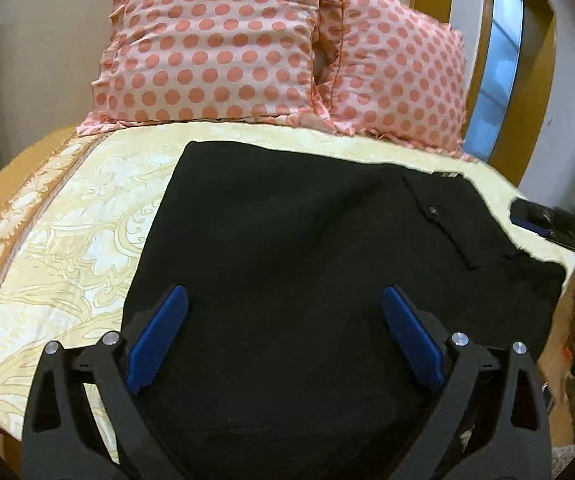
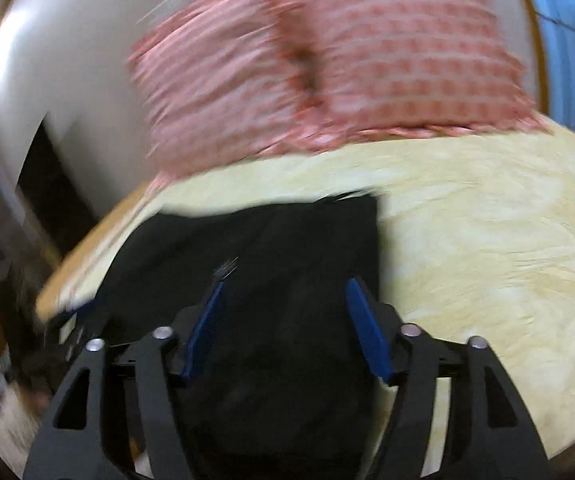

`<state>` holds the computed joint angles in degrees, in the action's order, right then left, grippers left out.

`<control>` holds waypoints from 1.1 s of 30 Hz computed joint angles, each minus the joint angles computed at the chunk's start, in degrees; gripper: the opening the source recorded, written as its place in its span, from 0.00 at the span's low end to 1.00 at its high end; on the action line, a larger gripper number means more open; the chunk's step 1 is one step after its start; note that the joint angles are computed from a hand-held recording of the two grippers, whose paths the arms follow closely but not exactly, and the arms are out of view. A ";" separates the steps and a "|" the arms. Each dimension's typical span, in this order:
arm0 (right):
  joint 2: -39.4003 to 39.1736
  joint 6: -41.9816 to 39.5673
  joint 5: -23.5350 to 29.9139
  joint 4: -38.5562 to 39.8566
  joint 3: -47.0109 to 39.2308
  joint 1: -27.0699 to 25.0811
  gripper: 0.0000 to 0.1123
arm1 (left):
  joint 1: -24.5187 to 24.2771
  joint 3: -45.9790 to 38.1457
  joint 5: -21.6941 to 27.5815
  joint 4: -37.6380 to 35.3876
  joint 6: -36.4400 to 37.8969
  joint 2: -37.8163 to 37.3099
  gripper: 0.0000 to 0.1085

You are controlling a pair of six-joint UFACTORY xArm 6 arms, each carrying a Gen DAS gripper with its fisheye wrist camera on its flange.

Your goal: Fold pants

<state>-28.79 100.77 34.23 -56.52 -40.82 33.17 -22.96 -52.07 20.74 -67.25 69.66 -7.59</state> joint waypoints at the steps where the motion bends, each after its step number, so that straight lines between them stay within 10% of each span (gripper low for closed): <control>1: -0.93 -1.38 -3.57 3.54 1.56 -3.23 0.60 | 1.07 -0.30 2.15 -2.26 1.55 -0.07 0.90; 7: 1.14 -16.44 -15.45 22.08 5.64 -11.35 0.56 | 4.48 -1.59 9.71 -5.91 4.51 0.20 0.90; 18: 3.77 -27.07 -23.53 31.22 6.70 -12.73 0.42 | 4.28 -1.09 9.56 -6.82 6.25 -0.23 0.91; 26: 4.38 -31.48 -24.57 33.67 6.23 -11.92 0.36 | 10.97 -10.39 21.44 -2.52 -7.16 3.08 0.91; 33: 4.40 -33.72 -25.99 33.83 6.52 -12.02 0.27 | 11.40 -28.36 26.72 17.41 -27.80 17.47 0.74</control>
<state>-24.39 67.05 8.24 -22.69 -34.30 21.15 -11.56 -80.43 47.46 -49.84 41.86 9.88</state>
